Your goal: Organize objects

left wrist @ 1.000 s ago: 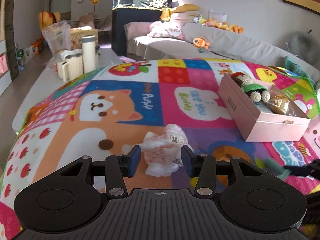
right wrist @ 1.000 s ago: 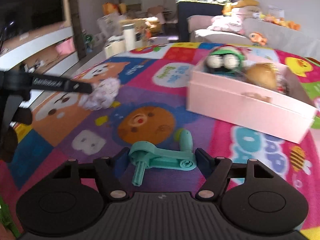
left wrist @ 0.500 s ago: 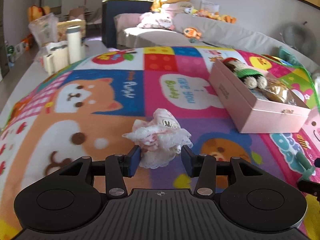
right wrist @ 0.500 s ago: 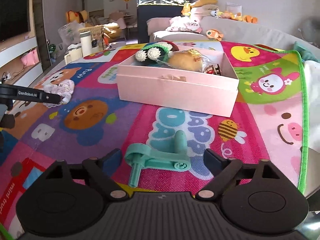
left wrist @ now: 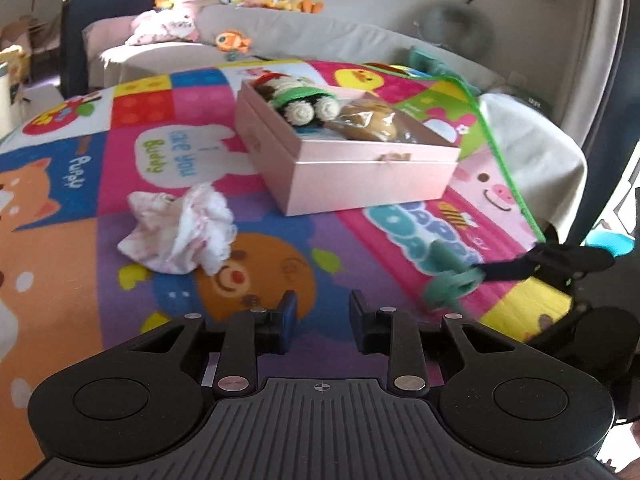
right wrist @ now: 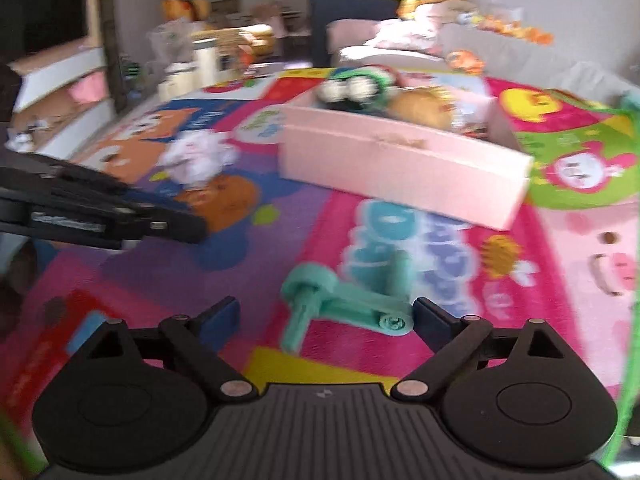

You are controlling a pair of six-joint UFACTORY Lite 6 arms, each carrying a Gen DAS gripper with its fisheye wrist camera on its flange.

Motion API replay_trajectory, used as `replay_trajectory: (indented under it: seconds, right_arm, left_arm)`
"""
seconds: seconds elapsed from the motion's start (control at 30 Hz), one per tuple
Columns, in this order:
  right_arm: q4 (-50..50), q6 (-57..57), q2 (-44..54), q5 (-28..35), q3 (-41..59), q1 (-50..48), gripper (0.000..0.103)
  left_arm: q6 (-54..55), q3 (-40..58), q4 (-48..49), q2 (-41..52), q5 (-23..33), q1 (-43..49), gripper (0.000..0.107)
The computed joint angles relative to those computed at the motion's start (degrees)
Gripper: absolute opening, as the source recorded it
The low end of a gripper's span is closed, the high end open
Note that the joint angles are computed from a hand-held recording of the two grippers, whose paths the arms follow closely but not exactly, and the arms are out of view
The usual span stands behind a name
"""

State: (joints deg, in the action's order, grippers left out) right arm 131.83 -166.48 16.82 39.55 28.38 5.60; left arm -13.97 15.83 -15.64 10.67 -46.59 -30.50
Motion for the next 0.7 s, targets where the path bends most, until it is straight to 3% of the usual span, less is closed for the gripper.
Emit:
replay_trajectory:
  seconds: [0.1, 0.23, 0.33, 0.53, 0.63, 0.7]
  right_arm:
    - [-7.5, 3.2, -0.9, 3.0, -1.4, -1.7, 0.093]
    - [-3.7, -0.4, -3.4, 5.2, -4.0, -3.7, 0.095]
    - [-1.3, 0.5, -2.3, 6.0, -2.4, -7.9, 0.099]
    - [-10.6, 24.3, 6.8, 5.0, 9.6, -17.1, 0.099]
    - [-10.8, 26.7, 8.7, 5.7, 11.0, -18.1, 0.101]
    - [-8.7, 24.2, 8.0, 6.1, 9.5, -17.7, 0.101]
  left_arm:
    - [1.7, 0.7, -2.5, -0.9, 1.8, -1.3, 0.032]
    - [12.9, 4.1, -16.0, 0.2, 7.8, -5.8, 0.032]
    - [20.7, 6.0, -24.7, 1.8, 8.1, -9.8, 0.033]
    - [28.3, 10.9, -31.7, 5.4, 8.5, -14.0, 0.038]
    - [26.6, 11.2, -26.3, 5.9, 8.9, -13.7, 0.037]
    - [22.3, 10.0, -16.9, 4.0, 10.9, -11.3, 0.037]
